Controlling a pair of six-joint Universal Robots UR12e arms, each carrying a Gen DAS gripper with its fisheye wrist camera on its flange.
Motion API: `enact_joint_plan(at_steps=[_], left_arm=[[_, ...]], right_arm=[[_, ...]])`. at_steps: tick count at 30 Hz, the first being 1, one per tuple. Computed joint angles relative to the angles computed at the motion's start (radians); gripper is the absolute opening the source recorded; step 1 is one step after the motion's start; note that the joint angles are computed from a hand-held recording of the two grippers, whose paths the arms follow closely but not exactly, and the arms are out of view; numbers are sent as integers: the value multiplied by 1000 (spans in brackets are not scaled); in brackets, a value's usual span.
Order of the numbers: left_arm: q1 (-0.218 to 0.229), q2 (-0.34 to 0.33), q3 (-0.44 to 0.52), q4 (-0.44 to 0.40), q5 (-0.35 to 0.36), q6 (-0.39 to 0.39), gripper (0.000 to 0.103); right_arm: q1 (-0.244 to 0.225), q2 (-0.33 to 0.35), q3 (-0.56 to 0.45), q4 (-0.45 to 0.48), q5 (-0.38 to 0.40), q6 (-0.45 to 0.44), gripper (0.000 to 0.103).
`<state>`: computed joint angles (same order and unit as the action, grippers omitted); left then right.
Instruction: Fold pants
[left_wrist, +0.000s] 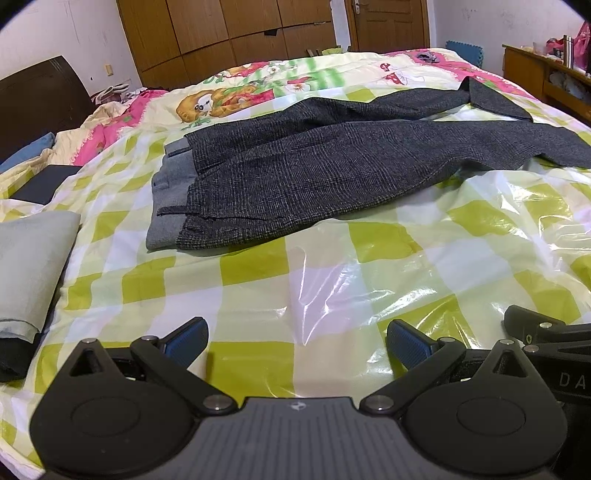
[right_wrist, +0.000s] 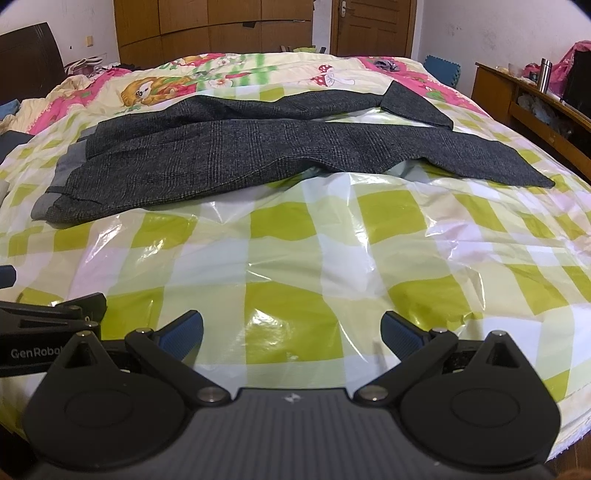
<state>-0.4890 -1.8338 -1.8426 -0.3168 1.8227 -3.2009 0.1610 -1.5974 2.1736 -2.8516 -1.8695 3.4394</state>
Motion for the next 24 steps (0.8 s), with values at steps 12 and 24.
enact_joint_plan(at_steps=[12,24], left_arm=[[2,-1,-2,15,-2,14,103],[87,-37,16,139,30,150,103]], right_arm=[[-6,-1,-2,5,13,1,102],[-18,97,-95,-124,133,-248,101]])
